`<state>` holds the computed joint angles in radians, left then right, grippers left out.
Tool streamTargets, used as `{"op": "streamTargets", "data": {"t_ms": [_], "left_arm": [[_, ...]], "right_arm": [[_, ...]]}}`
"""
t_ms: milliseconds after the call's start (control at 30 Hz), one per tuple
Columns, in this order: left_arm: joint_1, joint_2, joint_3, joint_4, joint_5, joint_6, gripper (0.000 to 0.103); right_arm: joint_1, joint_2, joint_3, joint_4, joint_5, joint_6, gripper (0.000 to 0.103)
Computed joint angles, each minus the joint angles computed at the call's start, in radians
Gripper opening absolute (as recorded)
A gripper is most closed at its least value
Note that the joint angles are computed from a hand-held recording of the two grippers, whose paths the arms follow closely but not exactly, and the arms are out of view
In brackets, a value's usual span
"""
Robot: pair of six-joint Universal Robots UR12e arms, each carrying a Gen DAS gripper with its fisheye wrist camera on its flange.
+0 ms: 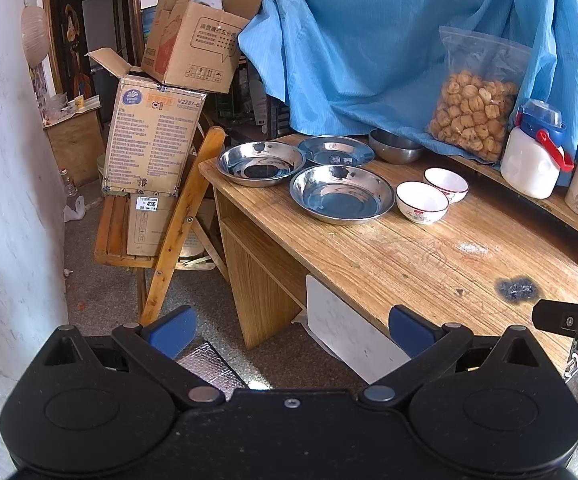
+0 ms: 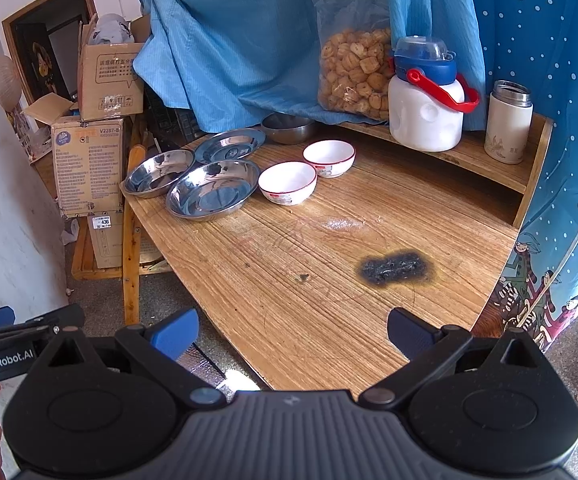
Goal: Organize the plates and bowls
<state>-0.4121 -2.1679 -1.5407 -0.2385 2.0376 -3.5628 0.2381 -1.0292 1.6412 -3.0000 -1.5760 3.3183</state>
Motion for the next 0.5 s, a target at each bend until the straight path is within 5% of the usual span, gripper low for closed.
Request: {"op": "streamTargets", "data": {"t_ms": [500], "left_arm": [[0.000,0.001,0.003,-0.006,-0.001,-0.001,0.102]], "right_arm": [[-0.004,0.002,-0.004,0.003,0.006,0.000,0.103]]}}
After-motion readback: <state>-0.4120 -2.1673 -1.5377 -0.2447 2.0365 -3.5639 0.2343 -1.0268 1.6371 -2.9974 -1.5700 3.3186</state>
